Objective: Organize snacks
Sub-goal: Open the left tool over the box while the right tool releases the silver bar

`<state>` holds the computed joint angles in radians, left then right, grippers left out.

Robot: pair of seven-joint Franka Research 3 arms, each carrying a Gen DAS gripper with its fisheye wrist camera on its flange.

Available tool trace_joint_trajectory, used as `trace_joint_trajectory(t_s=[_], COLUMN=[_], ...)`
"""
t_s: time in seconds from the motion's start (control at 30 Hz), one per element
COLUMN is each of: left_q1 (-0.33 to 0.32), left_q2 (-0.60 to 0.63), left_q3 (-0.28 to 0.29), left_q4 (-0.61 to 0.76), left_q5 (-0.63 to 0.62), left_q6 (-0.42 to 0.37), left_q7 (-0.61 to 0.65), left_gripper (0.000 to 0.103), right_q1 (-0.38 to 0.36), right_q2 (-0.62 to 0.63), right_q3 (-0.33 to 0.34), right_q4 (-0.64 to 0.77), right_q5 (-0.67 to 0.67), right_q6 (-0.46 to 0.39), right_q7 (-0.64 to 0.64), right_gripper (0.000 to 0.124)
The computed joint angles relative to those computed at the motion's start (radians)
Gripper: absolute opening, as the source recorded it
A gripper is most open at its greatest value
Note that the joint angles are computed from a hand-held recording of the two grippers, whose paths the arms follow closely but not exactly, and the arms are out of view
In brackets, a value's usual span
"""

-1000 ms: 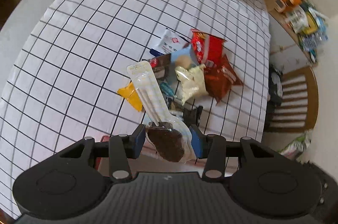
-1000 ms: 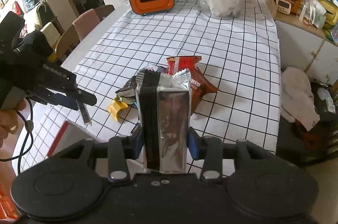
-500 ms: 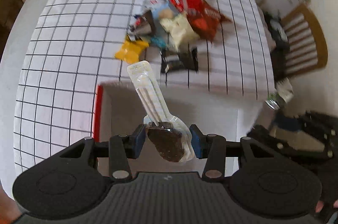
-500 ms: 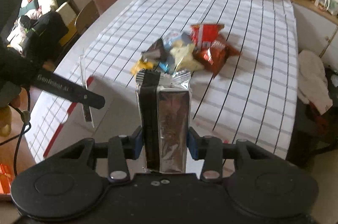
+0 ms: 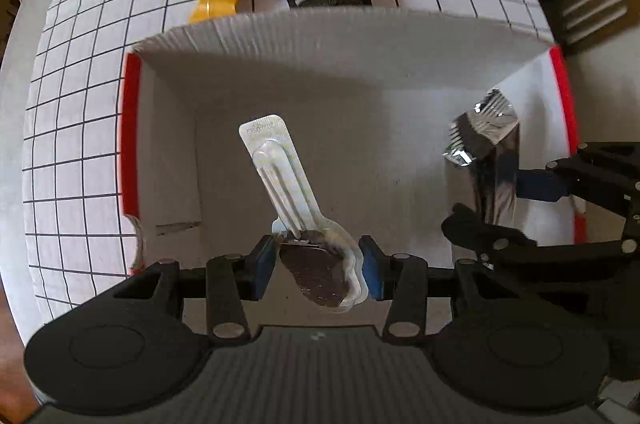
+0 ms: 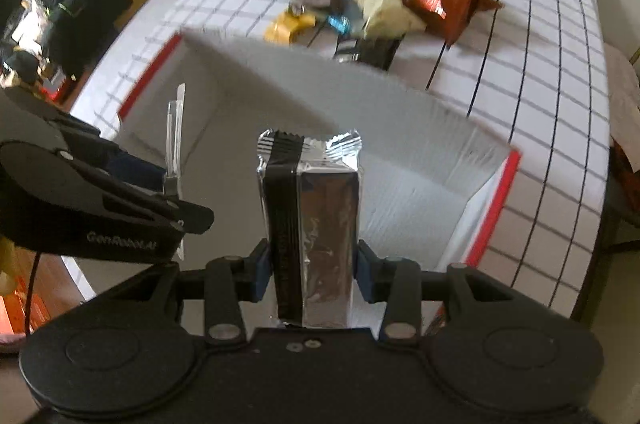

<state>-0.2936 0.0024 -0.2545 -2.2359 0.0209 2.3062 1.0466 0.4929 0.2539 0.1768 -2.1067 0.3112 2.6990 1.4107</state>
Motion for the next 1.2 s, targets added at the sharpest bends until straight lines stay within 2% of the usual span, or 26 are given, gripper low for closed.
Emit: trace_joint_trajectory(t_s=[0.33, 0.57, 0.83, 1.2], left_q1=[0.005, 0.012, 0.021, 0.015], left_q2=[0.052, 0.073, 0.088, -0.064], left_q3=[-0.002, -0.003, -0.002, 0.009], left_q4=[0.007, 0.008, 0.010, -0.080], left_q5=[-0.015, -0.040, -0.048, -0.078], left_q6=[-0.034, -0.037, -0.007, 0.076], left_q7=[0.010, 0.022, 0.037, 0.078], left_gripper=[0.045, 0.044, 0.044, 0.044], right_q1=[0.070, 0.077, 0.060, 0.002], right_q2=[0.058, 0.088, 0.098, -0.029], right_q3=[-0.050, -0.054, -0.038, 0.012], right_q4=[0.043, 0.068, 0.073, -0.030], right_q5=[-0.201, -0.239, -0.205, -0.042], right_q6=[-0.024, -0.044, -0.034, 0.057], right_q7=[0.138, 0.181, 0.180, 0.042], right_gripper=[0.041, 0.042, 0.041, 0.045])
